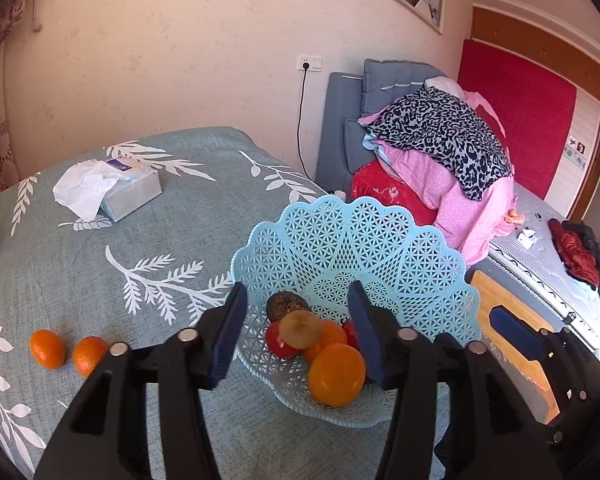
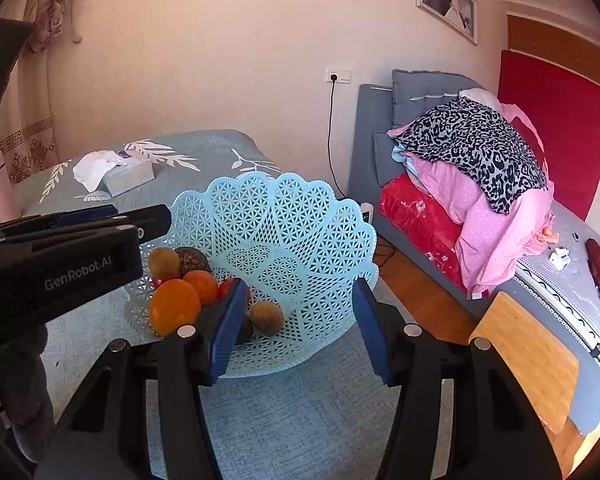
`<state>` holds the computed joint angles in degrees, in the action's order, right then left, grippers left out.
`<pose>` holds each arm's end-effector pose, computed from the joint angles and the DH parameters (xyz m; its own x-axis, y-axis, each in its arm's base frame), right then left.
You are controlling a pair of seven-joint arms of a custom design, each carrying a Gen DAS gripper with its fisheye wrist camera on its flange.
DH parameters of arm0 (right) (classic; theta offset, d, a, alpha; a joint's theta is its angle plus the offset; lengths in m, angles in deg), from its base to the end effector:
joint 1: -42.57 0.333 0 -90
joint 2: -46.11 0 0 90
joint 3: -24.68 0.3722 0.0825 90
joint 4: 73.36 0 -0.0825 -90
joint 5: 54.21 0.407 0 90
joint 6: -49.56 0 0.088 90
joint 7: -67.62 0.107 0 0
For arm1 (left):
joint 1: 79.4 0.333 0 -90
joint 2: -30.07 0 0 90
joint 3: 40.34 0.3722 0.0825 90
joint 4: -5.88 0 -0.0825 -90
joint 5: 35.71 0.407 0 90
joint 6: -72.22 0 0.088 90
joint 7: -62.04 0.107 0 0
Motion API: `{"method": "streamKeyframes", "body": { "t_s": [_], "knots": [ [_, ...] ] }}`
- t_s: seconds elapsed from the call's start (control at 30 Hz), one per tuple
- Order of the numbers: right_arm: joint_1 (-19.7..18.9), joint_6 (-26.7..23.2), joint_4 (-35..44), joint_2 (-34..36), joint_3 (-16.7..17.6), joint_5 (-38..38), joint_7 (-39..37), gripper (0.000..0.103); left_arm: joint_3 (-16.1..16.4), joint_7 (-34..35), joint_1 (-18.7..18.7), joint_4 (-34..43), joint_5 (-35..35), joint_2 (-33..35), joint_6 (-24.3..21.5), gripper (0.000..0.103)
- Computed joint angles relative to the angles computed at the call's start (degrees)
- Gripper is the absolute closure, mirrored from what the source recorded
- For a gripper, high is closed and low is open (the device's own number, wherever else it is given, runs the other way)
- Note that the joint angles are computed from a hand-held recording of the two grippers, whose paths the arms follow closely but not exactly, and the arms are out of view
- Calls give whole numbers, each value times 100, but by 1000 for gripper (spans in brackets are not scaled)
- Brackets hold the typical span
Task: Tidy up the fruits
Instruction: 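Lower the kiwi into the basket and open the left tool, then grasp an orange on the sheet with the left tool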
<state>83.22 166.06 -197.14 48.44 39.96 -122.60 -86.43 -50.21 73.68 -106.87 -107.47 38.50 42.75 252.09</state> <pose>0.3609 0.4377 0.4372 -0.3718 -0.9280 0.0225 -0.5065 0.1825 -0.8427 0.4626 -0.4496 0.4667 -0.5647 -0.8198 0.0948 -0.5281 0.2707 -0.8049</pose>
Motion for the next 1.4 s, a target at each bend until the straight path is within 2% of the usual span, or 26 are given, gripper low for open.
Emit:
{"method": "streamKeyframes", "body": {
  "t_s": [0.03,0.17,0.23,0.43,0.53,0.63,1.07,1.4],
  "knots": [
    [1,-4,-4,-4,0,2,9,46,119,-342,-106,43,339,-11,-19,37],
    [-5,19,-11,-9,-3,1,35,46,-5,-134,47,-54,102,-30,-94,37],
    [-3,21,5,6,-1,-1,24,46,2,-181,77,-97,94,-52,-130,32],
    [7,77,16,27,-4,-17,27,45,8,-654,138,-196,570,-177,-292,23],
    [18,82,8,19,-4,-48,75,36,-70,-756,229,-275,707,-255,-379,22],
    [22,69,-4,2,0,-73,117,36,-125,-939,309,-343,919,-327,-481,20],
    [-32,835,-83,-54,7,-594,522,36,-181,-1270,782,-767,1161,-646,-690,19],
    [19,970,14,39,2,-643,511,35,-121,-1623,1301,-1171,1204,-1041,-893,19]
  ]
}}
